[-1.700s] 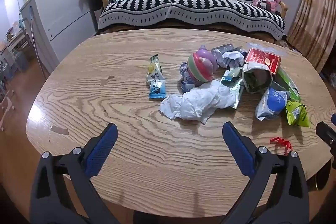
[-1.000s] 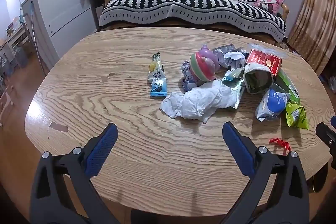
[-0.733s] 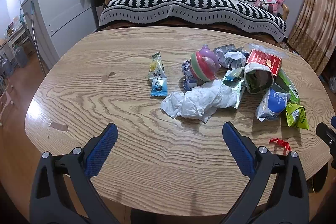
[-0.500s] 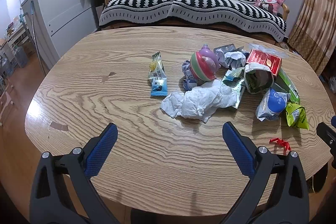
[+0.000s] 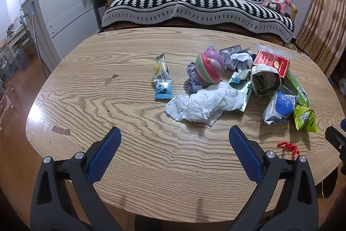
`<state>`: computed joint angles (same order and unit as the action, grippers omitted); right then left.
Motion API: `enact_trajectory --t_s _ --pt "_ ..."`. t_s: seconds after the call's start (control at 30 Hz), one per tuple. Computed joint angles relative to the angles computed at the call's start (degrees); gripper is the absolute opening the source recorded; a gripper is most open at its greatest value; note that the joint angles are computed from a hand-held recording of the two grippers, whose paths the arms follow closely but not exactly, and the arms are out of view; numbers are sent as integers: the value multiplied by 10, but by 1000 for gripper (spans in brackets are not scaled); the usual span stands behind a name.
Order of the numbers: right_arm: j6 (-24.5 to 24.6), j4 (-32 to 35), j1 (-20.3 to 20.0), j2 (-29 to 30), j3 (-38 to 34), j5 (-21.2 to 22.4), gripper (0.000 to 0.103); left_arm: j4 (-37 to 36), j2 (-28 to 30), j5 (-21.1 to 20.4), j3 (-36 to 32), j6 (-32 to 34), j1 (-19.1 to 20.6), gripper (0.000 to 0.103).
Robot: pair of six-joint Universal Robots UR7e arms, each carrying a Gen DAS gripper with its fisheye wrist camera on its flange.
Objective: Collect trash
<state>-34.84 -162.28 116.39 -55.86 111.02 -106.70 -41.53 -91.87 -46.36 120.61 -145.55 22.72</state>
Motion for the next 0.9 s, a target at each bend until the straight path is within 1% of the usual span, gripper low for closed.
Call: enact_trajectory --t_s 0.4,0.47,0.6,0.73,0.83,0.9 --pt "0 1 0 0 0 0 97 -2 -1 -1 0 3 -1 97" --pt "0 1 0 0 0 0 97 6 -4 -4 1 -5 -3 97" --pt "2 2 1 -2 0 3 97 22 -18 -12 3 -21 -7 97" --pt "3 7 2 -3 -2 5 97 42 -55 -15 10 -37 -9 97" --pt "5 11 2 -6 -2 9 97 74 -77 -3 5 -45 11 97" --pt "4 13 2 -8 -4 10 97 73 -99 26 2 -16 47 97"
